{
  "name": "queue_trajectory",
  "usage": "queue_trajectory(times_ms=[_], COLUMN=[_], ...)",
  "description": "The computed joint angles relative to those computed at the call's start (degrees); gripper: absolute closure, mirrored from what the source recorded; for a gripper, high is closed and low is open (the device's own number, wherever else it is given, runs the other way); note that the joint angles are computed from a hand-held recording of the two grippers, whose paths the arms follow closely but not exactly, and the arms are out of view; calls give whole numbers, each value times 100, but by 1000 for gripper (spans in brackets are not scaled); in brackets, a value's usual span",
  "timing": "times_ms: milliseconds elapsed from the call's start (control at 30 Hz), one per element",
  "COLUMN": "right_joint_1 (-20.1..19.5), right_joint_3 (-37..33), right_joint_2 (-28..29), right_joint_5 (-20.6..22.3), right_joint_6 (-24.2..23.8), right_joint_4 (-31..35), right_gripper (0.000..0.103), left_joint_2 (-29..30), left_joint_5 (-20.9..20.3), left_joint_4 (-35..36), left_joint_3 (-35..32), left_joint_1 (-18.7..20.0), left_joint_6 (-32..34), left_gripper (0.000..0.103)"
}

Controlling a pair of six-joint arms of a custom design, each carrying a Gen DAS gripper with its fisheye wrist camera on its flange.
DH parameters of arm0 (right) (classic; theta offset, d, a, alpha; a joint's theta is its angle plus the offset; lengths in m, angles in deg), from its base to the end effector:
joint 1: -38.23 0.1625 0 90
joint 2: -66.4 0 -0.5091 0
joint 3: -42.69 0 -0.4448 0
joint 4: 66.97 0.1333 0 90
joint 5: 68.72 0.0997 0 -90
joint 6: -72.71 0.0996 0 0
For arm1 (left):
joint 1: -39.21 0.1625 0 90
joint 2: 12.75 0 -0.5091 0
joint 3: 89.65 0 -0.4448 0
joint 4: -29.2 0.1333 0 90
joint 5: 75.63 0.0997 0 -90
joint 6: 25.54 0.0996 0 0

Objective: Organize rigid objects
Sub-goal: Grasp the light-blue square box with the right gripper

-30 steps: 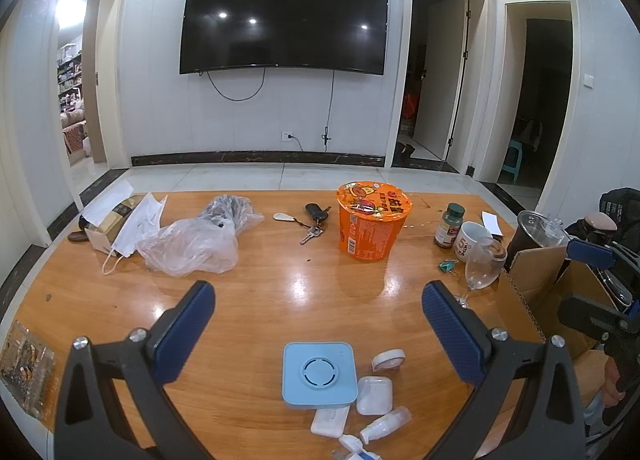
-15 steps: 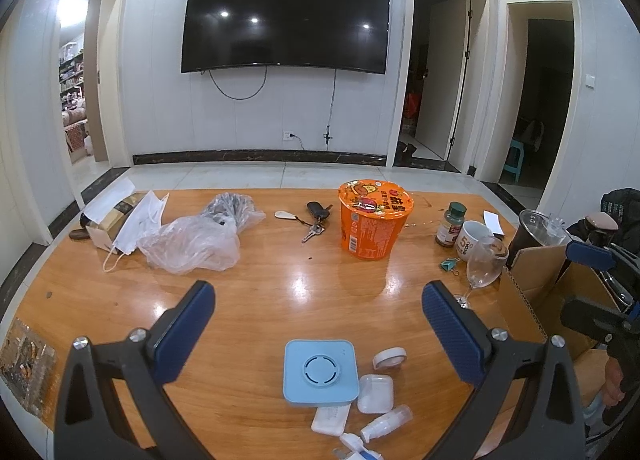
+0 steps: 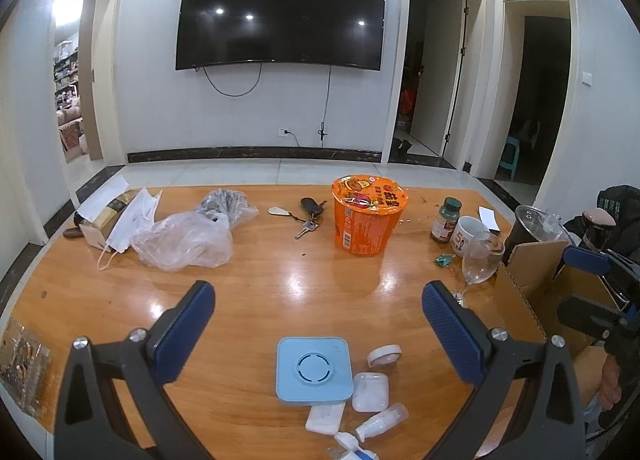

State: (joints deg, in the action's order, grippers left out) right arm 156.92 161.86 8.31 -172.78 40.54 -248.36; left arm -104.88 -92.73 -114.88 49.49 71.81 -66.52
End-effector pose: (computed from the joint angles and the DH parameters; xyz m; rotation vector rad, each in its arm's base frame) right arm 0.3929 -0.4907 0.1722 1.3326 -2.4527 0.7448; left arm -0.2029 -0.4010 0.3291 0.2031 2.0718 -1.2465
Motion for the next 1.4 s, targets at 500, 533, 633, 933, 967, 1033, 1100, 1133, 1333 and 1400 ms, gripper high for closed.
queue_trajectory(times_ms=[500,533,633,933,967,1033,1100,1133,1333,1400], right_joint_1=[471,445,330,292,308,344,363,376,533,563], right_joint_3=[-740,-831,-1062,-1503,-1541,-1616,-1703,-1724,-1748,-1799], right_joint_2=[1142,1309,1754,2422,2472,2594,2695,2730,2906,2952], right_joint_5=[103,44,-241,-797,-827,-845,-891,-923,-1612,-1645], right_joint_6=[313,400,974,1509,1496,1470,1461,1441,911,695], right_joint_4=[1193,1339,1663,1822,1780,1671,1665,1638,1283,1307], right_gripper=[19,19,19,5,3,3,3,3,3,3], left_joint_2=[-1299,-1307,-1233,-799,-788,-780,-785,-786,-915,-980], left_joint_5=[-644,-848,-1281,-1657,-1561,-1342,-1190,-1158,-1188,-1095], left_joint_4=[-1222,-1436,-1708,-2878,-2936,-3074,-3239,-3283,-3114,-3035], left_joint_3=[534,555,552,600,620,680,743,761,798,826], left_joint_1=[1038,1205,1602,2152,2132,2070,2015,2004,2014,2005], left_joint_6=[1868,2073,2382,3222,3291,3426,3561,3614,3543,3434], left_gripper=[1,1,1,1,1,1,1,1,1,1])
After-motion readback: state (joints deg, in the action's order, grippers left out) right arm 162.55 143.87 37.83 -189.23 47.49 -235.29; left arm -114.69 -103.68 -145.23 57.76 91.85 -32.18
